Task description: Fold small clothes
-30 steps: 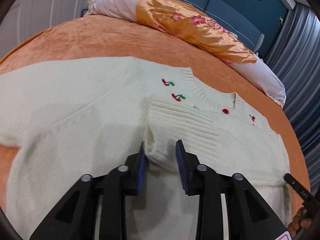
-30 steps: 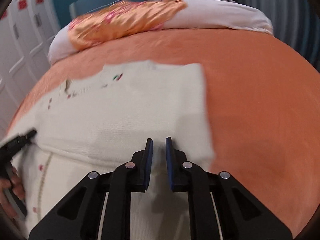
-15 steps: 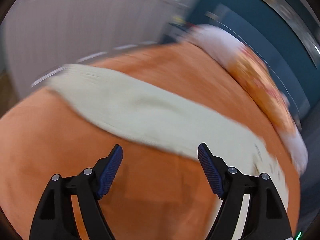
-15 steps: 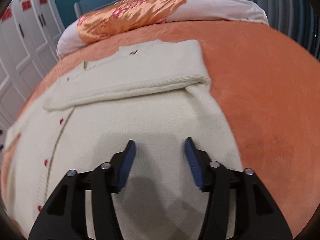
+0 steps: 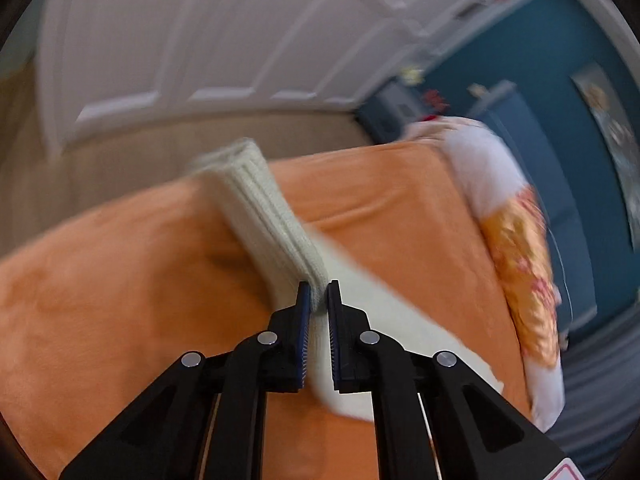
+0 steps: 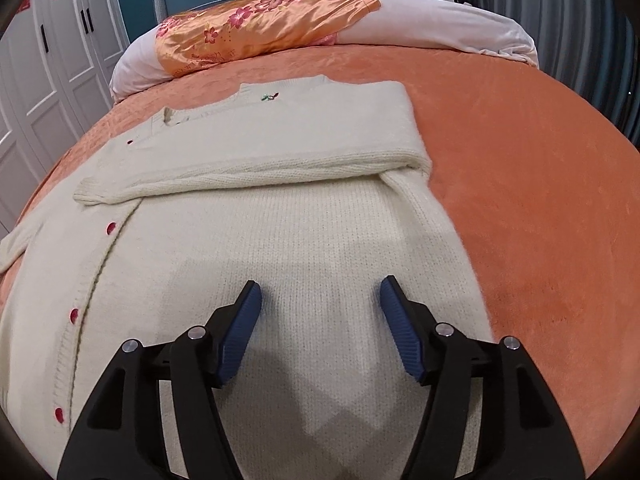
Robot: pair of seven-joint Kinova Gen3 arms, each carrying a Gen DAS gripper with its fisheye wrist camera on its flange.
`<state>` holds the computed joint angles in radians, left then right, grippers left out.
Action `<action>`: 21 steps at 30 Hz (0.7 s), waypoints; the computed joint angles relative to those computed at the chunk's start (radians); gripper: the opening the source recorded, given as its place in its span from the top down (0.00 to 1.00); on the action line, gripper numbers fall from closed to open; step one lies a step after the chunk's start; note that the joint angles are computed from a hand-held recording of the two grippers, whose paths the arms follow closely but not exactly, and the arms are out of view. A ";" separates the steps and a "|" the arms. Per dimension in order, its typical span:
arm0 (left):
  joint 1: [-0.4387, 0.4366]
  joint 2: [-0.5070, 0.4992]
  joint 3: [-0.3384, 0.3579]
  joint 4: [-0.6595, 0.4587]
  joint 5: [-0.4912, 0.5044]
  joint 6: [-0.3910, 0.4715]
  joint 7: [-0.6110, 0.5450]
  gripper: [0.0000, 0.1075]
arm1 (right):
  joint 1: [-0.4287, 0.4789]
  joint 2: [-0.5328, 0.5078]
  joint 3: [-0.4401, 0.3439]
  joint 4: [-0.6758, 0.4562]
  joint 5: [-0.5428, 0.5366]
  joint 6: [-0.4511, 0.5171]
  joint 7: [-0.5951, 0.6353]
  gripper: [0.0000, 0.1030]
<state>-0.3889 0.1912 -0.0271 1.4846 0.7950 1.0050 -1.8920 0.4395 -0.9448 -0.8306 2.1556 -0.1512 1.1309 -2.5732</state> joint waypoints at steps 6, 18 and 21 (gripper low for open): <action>0.256 -0.136 -0.002 -0.052 0.098 0.023 -0.108 1.00 | -0.013 -0.009 0.018 0.017 -0.006 -0.025 -0.002 0.40; 0.751 -0.116 0.325 0.042 -0.269 -0.175 0.183 0.84 | -0.090 -0.048 0.089 0.079 -0.031 -0.117 -0.021 0.31; 0.788 -0.134 0.233 0.122 -0.329 -0.196 0.222 0.74 | -0.108 -0.058 0.103 0.095 -0.038 -0.140 -0.023 0.28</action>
